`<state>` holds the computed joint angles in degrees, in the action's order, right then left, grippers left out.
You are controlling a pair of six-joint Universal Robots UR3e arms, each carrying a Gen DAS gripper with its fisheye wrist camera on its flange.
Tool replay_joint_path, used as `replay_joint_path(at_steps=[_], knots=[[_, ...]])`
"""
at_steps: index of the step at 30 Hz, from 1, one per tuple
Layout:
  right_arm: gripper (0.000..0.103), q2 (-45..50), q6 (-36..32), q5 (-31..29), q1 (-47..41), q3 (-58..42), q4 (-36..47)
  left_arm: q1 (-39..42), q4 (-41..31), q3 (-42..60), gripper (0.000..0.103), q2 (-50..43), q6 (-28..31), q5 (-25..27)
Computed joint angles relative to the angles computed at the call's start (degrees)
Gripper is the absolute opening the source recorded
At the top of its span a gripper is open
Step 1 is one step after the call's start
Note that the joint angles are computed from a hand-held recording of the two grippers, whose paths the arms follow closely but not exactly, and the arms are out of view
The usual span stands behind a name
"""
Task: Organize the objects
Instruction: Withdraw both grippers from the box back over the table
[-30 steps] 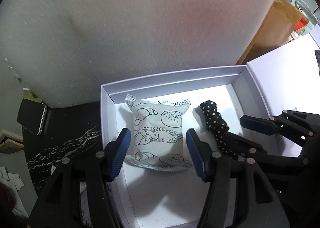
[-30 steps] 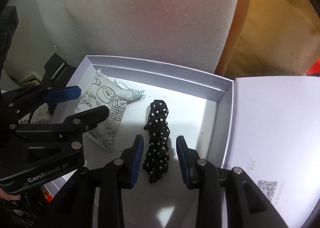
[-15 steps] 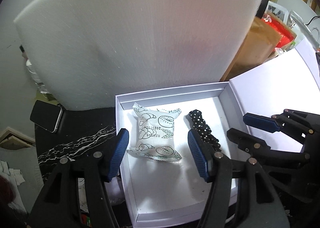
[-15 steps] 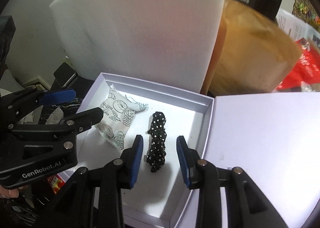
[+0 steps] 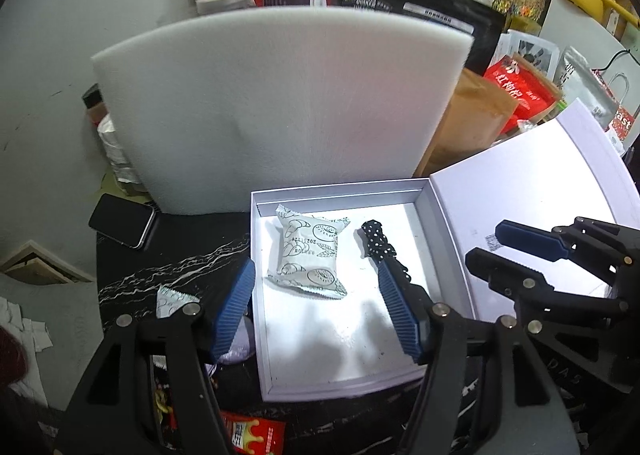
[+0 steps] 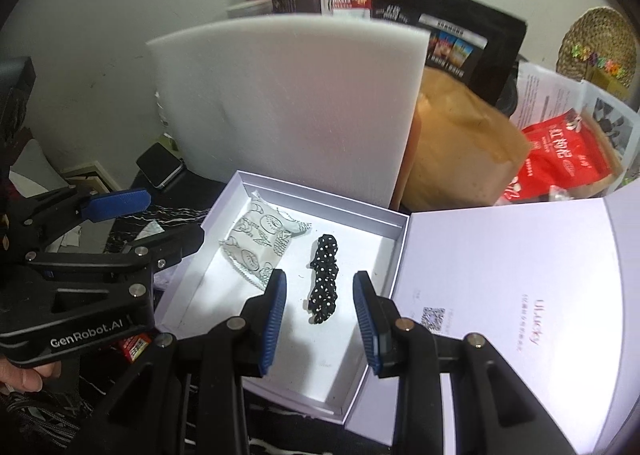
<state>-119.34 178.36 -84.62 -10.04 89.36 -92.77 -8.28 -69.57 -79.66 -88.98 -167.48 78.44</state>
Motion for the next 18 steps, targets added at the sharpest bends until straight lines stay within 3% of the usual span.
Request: replay_joint_path(at_steps=[12,18], knots=[[0.034,-3.86,0.71,0.94,2.4,-9.12,9.63,4.7,-9.87,-1.55,0.063,13.83,1.85,-3.57],[0.034,-3.83,3.95,-1.15,7.71,-11.9,11.25,9.24,-15.95,-3.97,0.063,22.79,4.6,-5.55]])
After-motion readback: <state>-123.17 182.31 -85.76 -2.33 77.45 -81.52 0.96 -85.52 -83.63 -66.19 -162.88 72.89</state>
